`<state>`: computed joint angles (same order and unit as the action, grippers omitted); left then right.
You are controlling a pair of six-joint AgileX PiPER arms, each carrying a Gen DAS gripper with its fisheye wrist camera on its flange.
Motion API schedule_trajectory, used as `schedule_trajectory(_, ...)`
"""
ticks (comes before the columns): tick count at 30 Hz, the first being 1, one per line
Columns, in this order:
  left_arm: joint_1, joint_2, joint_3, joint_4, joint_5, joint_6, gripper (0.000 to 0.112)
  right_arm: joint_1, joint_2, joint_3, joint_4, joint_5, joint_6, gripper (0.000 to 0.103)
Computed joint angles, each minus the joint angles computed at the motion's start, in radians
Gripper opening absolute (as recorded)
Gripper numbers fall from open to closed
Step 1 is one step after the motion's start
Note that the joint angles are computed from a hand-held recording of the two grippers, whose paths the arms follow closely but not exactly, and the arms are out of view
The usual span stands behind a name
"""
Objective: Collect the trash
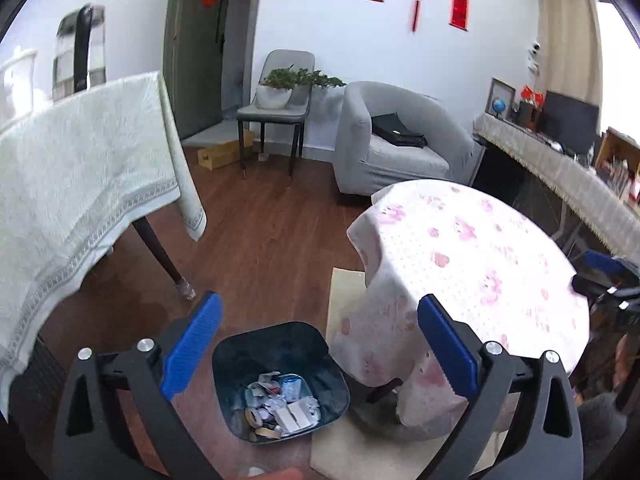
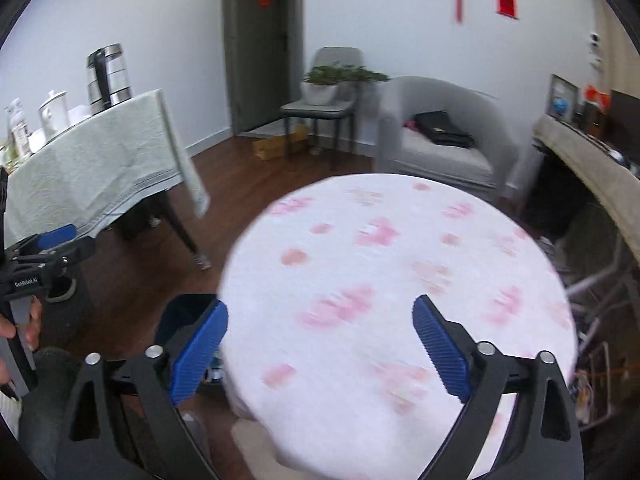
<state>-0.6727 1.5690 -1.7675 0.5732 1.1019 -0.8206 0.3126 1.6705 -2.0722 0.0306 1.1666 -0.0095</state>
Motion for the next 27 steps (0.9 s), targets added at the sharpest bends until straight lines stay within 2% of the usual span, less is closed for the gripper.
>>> schedule_trajectory(4,-0.056,0.009,0.023,0.074,0.019,-0.051,0.1,-0.097,-0.139,0.204,0.002,-0.104,0.013,0.099)
schedule_trajectory(8,-0.073,0.008,0.062,0.098,0.039,-0.096,0.1,-0.198,-0.225,0.33,0.035,-0.161,-0.023,0.099)
schedule_trajectory(13,-0.106,-0.009,0.131,0.154,0.022,-0.154,0.1,-0.374,-0.307,0.468,0.222,-0.228,-0.145,0.099)
schedule_trajectory(16,-0.105,-0.014,0.152,0.153,-0.001,-0.169,0.1,-0.424,-0.316,0.502,0.288,-0.237,-0.148,0.1)
schedule_trajectory(27,-0.088,0.008,0.153,0.127,-0.021,-0.158,0.1,-0.368,-0.333,0.563,0.269,-0.29,-0.172,0.1)
